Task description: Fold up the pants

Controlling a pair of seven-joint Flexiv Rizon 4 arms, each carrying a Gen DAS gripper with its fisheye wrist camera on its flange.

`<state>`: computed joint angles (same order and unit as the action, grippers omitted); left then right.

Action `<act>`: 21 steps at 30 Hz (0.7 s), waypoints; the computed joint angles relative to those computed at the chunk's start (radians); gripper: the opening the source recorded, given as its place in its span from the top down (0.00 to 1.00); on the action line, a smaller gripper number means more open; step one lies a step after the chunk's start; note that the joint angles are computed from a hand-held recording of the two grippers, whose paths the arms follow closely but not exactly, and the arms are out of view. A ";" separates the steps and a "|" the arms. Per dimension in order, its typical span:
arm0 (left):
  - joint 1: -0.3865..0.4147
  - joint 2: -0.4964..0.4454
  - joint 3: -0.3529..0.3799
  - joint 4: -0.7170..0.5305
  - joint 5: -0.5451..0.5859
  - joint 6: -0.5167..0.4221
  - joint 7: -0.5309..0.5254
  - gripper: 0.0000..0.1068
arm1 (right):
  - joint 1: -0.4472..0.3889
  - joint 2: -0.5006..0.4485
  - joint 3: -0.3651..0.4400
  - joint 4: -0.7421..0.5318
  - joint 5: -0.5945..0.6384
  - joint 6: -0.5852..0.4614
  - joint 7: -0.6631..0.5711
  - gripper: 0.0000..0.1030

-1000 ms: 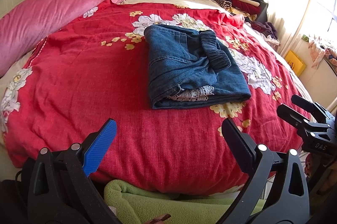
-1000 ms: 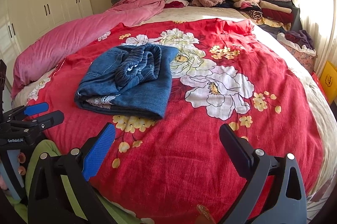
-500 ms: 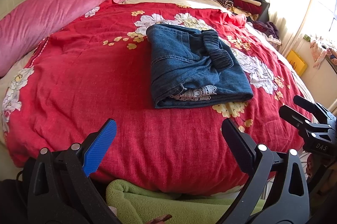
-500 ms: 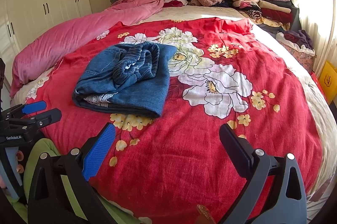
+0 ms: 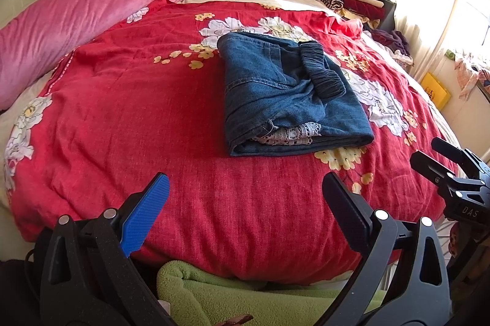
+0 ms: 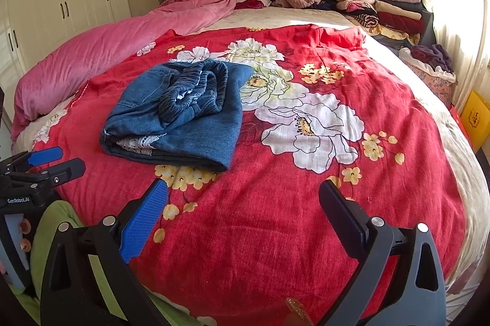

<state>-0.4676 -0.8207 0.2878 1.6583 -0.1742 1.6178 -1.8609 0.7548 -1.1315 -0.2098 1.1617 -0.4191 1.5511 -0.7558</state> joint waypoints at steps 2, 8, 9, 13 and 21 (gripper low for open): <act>0.001 -0.002 0.000 -0.001 0.000 0.001 -0.002 0.12 | 0.001 -0.001 -0.003 -0.001 0.001 -0.002 0.002 0.04; -0.003 -0.003 0.008 -0.003 0.004 -0.008 -0.010 0.12 | 0.016 0.000 -0.033 0.012 0.006 0.008 0.020 0.04; -0.008 -0.004 0.014 -0.003 0.005 -0.009 -0.013 0.12 | 0.015 0.001 -0.033 0.012 0.006 0.005 0.021 0.04; -0.008 -0.005 0.015 -0.005 0.011 -0.008 -0.017 0.12 | 0.015 0.000 -0.037 0.014 0.008 0.008 0.029 0.04; -0.107 -0.035 0.169 -0.042 0.002 -0.112 -0.105 0.12 | 0.021 -0.006 -0.061 0.024 0.012 0.025 0.038 0.04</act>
